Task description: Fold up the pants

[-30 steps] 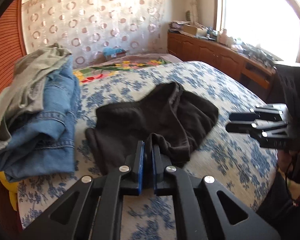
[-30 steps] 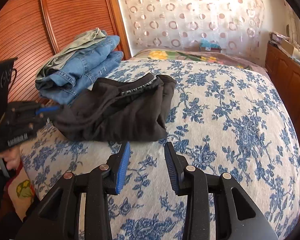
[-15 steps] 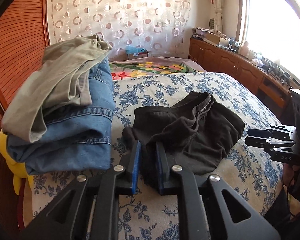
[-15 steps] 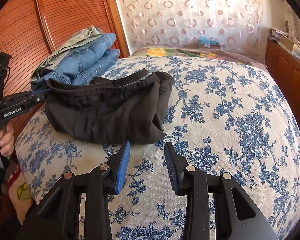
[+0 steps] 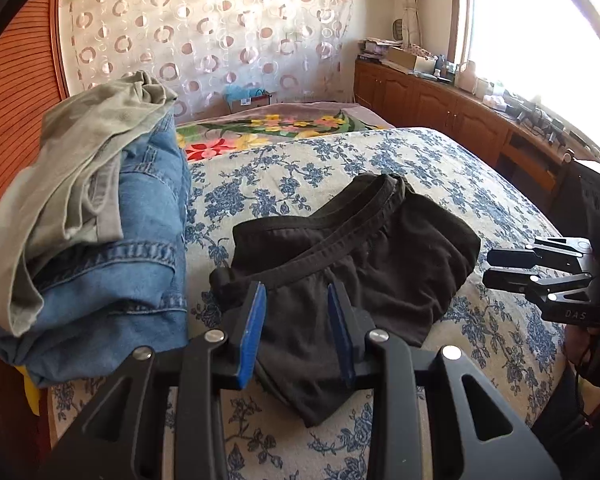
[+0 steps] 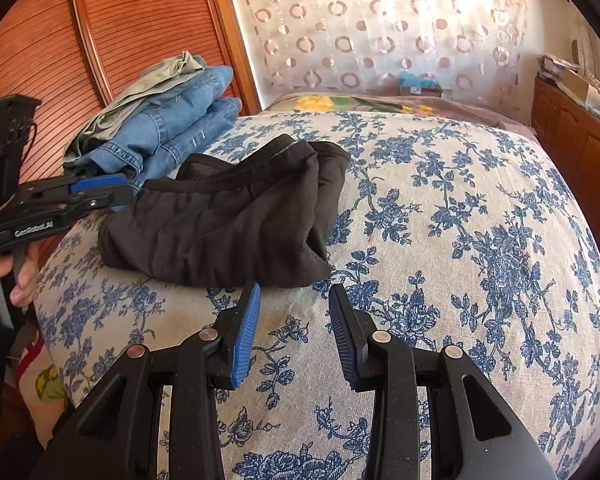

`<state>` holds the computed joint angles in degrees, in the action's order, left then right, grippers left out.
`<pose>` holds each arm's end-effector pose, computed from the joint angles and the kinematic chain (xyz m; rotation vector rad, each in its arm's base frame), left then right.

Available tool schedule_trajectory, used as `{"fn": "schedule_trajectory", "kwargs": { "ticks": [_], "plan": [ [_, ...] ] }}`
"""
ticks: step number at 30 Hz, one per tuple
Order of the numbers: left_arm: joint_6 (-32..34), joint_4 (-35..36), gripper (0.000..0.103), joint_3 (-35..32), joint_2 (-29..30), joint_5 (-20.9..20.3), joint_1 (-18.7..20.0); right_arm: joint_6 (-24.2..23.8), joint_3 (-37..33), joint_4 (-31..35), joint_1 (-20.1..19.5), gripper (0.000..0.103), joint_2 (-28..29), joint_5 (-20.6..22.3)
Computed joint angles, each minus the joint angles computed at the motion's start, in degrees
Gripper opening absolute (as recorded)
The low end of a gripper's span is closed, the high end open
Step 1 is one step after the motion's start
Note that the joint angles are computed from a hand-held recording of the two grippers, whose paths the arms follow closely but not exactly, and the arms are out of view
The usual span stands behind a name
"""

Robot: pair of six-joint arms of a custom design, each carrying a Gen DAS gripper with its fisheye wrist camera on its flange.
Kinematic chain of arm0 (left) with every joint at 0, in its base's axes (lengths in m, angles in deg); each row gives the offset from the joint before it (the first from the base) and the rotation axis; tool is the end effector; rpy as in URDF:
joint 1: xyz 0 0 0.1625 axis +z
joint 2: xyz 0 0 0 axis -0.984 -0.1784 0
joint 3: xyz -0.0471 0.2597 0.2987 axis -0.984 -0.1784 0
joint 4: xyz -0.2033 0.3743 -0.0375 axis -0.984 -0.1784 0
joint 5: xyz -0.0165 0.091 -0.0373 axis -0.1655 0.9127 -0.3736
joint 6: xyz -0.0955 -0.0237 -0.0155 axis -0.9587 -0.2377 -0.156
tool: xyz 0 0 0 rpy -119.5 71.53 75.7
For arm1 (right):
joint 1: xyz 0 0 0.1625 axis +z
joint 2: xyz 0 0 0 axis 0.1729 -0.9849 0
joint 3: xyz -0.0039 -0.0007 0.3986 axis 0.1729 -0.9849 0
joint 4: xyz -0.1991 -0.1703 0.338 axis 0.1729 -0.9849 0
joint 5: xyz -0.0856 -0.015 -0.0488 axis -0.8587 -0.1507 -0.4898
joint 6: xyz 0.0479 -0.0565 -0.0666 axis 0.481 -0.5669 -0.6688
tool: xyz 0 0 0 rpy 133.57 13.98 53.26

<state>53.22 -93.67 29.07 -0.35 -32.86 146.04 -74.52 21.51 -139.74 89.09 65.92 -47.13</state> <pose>-0.0990 -0.7403 0.2543 0.3666 2.2119 -0.9433 0.2520 -0.8141 0.0593 1.2592 -2.5664 0.4980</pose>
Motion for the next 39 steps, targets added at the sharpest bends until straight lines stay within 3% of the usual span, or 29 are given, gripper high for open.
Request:
{"fn": "schedule_trajectory", "kwargs": {
  "ticks": [8,12,15,24,31,34,36,39],
  "plan": [
    [-0.1,-1.3,0.031,-0.2,0.5,1.3,0.4,-0.4,-3.1,1.1,0.7,0.035,1.0,0.3],
    [-0.7,-2.3,0.031,1.2,0.0,1.0,0.6,-0.4,-9.0,3.9,1.6,0.035,4.1,0.2],
    [-1.3,-3.0,0.031,3.0,-1.0,1.2,0.5,0.0,-13.7,6.7,2.0,0.035,7.0,-2.2],
    [-6.1,-3.4,0.031,7.8,-3.5,-1.4,1.2,2.9,-18.3,11.7,1.6,0.039,9.6,-3.3],
    [-8.6,1.0,0.032,4.6,-1.6,-0.9,2.3,3.5,-22.0,16.0,1.7,0.039,11.8,-3.9],
    [-9.6,2.8,0.032,3.3,-1.2,-2.0,2.9,3.2,-22.4,16.7,1.6,0.029,12.1,-3.2],
    [-10.0,3.0,0.032,3.1,-1.3,-2.8,3.1,3.6,-24.1,18.8,1.4,0.015,12.7,-2.1],
    [-9.0,4.2,0.016,2.7,-1.0,-2.6,2.8,2.9,-22.2,18.1,1.3,0.011,11.5,-1.3]
  ]
}}
